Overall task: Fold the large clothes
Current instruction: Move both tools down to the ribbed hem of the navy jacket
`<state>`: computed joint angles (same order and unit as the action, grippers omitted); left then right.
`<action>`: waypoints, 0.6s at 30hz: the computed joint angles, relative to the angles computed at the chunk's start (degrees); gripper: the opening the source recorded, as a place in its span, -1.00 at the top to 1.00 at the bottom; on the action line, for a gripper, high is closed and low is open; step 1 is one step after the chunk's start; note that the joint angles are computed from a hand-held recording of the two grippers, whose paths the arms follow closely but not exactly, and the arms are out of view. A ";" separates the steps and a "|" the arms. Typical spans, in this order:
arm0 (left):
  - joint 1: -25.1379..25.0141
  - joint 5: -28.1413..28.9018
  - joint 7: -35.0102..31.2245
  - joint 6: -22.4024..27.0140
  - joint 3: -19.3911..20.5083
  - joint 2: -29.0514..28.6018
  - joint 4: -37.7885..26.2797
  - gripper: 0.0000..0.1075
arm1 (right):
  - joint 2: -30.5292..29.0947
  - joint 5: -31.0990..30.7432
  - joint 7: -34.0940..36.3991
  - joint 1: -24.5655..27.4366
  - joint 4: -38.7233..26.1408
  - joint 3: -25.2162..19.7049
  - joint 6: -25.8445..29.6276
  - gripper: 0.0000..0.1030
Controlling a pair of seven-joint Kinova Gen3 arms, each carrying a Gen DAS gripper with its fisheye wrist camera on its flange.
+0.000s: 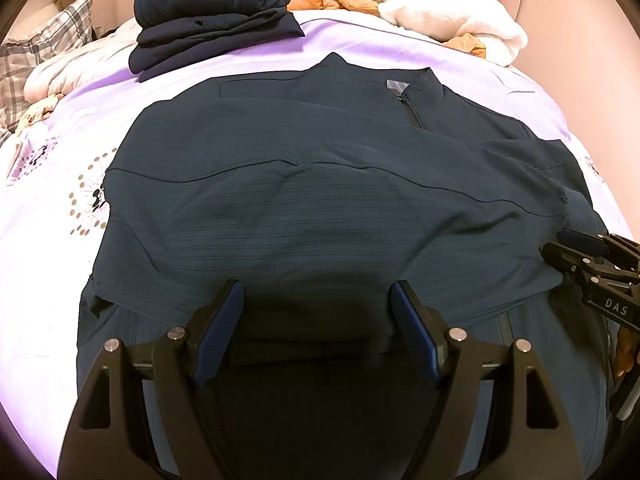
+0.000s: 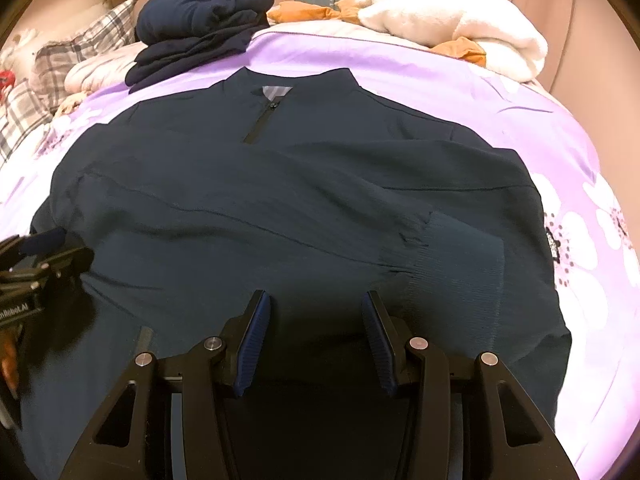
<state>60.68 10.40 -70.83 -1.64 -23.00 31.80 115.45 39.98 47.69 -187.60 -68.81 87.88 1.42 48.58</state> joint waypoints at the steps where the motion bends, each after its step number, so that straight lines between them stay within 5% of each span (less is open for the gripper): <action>1: 0.01 0.08 0.05 0.00 0.02 0.00 0.01 -0.42 | -0.05 0.22 -0.31 -0.17 0.26 0.11 -0.13 0.09; 12: 1.20 0.04 3.43 2.24 -1.50 0.36 -0.76 -0.61 | -1.15 1.63 -2.42 -0.11 2.33 0.25 -2.29 0.09; 18: 7.30 -2.75 8.95 5.92 -6.85 -1.82 1.26 -0.61 | -4.94 3.67 -8.03 -2.99 6.57 -0.07 -1.03 -0.02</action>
<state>67.98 7.65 -61.89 4.28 -29.85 29.98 116.71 35.04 51.36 -195.63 -71.80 94.45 1.35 47.55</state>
